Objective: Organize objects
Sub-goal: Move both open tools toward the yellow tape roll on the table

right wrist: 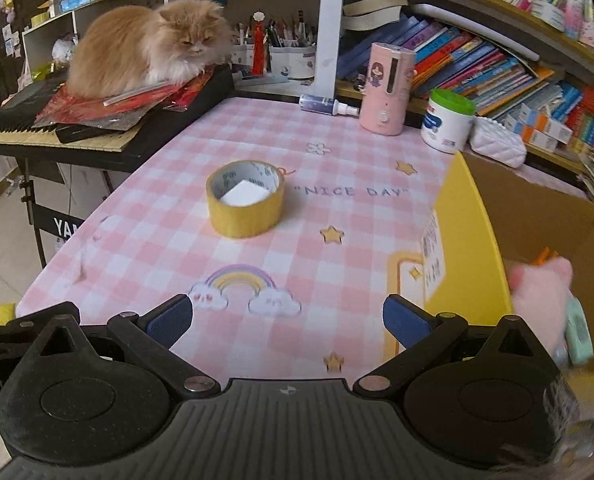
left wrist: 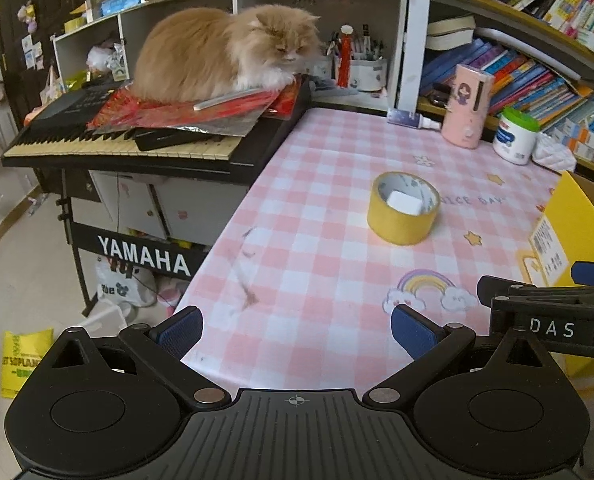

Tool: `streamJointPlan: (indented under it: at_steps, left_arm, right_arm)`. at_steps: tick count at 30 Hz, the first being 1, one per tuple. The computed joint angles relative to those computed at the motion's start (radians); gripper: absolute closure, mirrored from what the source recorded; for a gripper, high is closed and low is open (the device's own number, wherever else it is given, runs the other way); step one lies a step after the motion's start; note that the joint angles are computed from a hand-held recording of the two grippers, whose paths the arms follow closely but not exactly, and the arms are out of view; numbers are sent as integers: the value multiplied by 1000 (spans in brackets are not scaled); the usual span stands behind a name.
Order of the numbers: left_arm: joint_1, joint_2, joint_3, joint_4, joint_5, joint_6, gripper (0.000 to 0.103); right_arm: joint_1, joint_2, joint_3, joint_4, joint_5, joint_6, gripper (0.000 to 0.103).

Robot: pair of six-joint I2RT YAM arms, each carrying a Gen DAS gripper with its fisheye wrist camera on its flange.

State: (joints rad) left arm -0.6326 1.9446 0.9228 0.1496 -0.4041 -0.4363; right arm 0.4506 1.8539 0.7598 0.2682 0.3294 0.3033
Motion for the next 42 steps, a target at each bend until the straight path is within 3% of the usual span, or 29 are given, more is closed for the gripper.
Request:
streamJointPlan:
  at_steps: [11, 23, 28, 32, 35, 38, 39, 42]
  left_arm:
    - [20, 155, 234, -107, 19, 16, 1]
    - [22, 394, 590, -157, 115, 178, 1]
    - [32, 541, 800, -199, 178, 241, 2]
    - [35, 668, 991, -271, 180, 283, 3]
    - [42, 762, 1147, -355, 156, 257, 3]
    - [52, 820, 1241, -402, 174, 259, 9]
    - [56, 829, 1251, -401, 188, 263, 16]
    - [64, 803, 1199, -365, 228, 267, 20]
  right_arm:
    - [-118, 121, 158, -7, -110, -78, 0]
    - [-248, 146, 255, 20, -244, -42, 0]
    - [-282, 163, 288, 33, -276, -42, 0]
    - [-305, 166, 290, 64, -296, -34, 0]
    - [-314, 180, 315, 44, -266, -23, 1]
    - [-336, 192, 326, 46, -298, 1, 1]
    - [-339, 196, 328, 49, -298, 5, 1]
    - [-338, 207, 339, 55, -303, -6, 1]
